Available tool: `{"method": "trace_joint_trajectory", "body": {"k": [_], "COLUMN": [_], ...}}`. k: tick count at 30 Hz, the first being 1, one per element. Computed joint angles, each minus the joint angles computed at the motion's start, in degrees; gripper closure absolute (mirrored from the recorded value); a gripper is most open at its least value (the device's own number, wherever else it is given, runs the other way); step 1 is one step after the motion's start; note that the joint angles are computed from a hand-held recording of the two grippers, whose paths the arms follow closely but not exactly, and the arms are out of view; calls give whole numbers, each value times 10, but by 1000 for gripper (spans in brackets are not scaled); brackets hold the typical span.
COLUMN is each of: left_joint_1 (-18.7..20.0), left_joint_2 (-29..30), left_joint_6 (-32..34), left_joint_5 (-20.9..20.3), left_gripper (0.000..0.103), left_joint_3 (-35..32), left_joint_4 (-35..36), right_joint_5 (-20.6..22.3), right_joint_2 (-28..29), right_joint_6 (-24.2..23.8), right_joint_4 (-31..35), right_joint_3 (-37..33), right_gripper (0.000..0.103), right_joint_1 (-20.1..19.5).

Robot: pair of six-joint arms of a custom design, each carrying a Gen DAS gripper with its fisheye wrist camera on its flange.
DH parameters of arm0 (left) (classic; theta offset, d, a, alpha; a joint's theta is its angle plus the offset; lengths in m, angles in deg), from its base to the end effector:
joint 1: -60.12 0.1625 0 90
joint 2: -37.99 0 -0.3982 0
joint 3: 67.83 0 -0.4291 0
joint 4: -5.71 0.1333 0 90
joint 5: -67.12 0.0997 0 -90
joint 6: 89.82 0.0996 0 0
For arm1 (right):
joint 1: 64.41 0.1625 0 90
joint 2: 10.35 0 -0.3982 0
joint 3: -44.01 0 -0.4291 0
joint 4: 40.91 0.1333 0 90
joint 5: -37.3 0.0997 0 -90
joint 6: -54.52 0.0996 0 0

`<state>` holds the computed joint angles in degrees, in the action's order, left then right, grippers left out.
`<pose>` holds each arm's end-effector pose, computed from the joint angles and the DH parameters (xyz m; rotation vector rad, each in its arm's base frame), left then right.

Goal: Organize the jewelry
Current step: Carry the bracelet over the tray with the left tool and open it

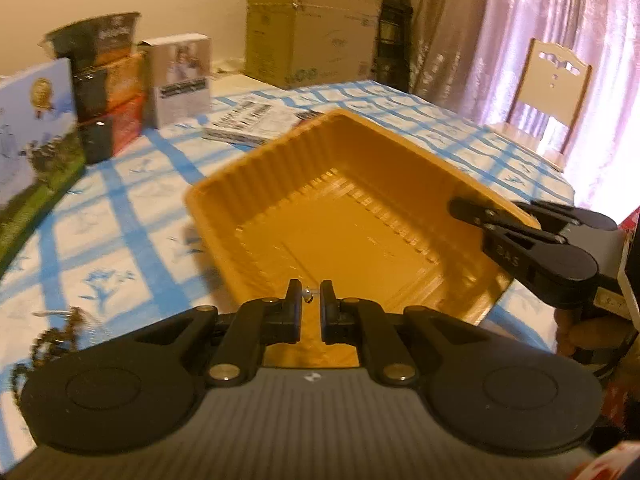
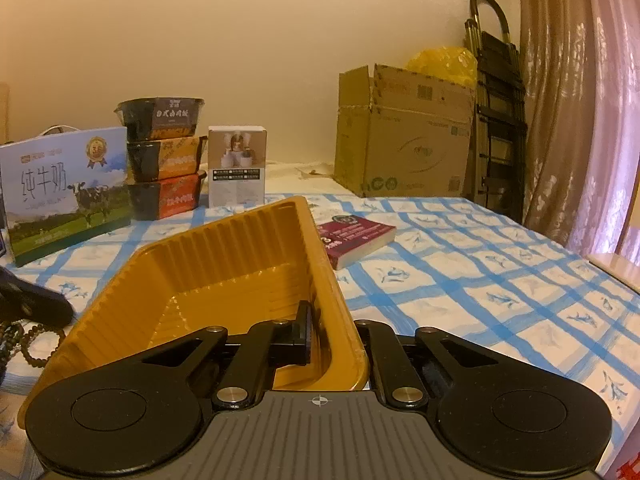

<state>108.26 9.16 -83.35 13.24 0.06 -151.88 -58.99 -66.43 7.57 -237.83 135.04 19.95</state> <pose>-0.3962 -0.7300 0.0611 0.8527 2.4179 -0.8721 0.0531 -0.7076 0.3113 0.6765 -2.0373 1.3442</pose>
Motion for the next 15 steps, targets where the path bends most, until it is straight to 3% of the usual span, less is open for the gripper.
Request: {"method": "trace_joint_trajectory", "body": {"k": [7,11,15], "left_joint_1": [4,2,0], "left_joint_2": [19,15,6], "left_joint_6": [-26,-23,-26], "left_joint_5": [-10,-7,-5], "left_gripper": [95,78,77], "left_joint_3": [-15,-7,3], "left_joint_4": [23,15,5], "right_joint_5": [4,2,-8], "right_joint_2": [-6,-6,-4], "right_joint_6": [-10,-24,-35], "right_joint_4": [-10,-20,-27], "right_joint_3": [11,14,15], "right_gripper": [97,97,97], "right_joint_1": [3,6,9]}}
